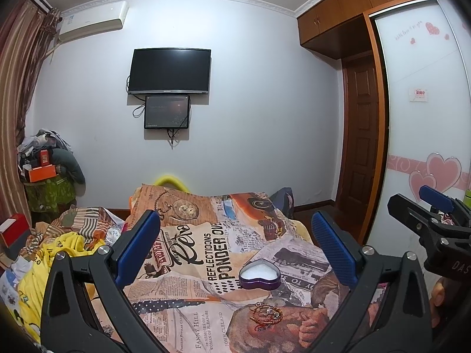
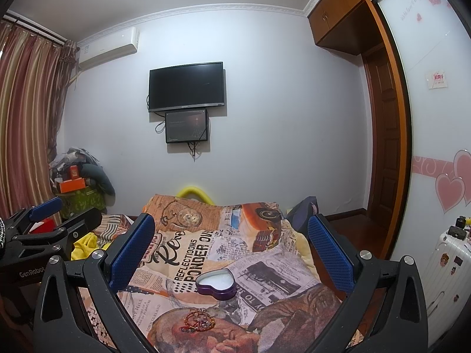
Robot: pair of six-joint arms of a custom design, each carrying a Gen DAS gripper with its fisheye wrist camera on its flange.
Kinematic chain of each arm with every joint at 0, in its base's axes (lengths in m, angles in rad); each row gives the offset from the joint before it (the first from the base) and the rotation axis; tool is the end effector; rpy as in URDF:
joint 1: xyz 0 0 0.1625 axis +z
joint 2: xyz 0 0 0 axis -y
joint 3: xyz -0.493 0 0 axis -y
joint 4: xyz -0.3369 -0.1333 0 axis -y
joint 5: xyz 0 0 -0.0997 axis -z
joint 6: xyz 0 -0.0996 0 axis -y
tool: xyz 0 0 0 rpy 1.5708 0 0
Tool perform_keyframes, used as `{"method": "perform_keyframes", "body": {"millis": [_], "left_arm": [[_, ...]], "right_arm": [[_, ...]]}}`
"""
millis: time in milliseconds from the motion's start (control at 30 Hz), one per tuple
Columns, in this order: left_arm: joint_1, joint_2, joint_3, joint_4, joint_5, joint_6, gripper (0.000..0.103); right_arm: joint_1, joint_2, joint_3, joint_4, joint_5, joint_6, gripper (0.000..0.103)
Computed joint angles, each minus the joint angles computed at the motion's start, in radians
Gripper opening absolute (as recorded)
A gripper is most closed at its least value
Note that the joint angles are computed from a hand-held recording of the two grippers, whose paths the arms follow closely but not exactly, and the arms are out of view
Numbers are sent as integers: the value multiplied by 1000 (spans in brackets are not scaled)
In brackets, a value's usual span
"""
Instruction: Organize jewelry
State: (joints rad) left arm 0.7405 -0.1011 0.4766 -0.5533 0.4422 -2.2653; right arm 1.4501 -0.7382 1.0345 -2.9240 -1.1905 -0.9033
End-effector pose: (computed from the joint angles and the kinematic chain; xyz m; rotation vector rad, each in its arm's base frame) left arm -0.4867 -0.7474 -0.0019 0.3579 1.7174 -1.6518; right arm 0.0707 -0.8310 0.4373 1.2163 -2.2095 1.5121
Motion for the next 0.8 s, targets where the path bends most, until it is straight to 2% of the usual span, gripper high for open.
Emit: {"method": "perform_keyframes", "body": {"millis": [433, 800], "left_arm": [[0, 5, -26, 46, 0, -23, 103], [3, 24, -92, 123, -10, -60, 103]], "right_arm": [[-3, -4, 15, -7, -3, -5, 103], [-5, -3, 28, -13, -8, -7, 103]]}}
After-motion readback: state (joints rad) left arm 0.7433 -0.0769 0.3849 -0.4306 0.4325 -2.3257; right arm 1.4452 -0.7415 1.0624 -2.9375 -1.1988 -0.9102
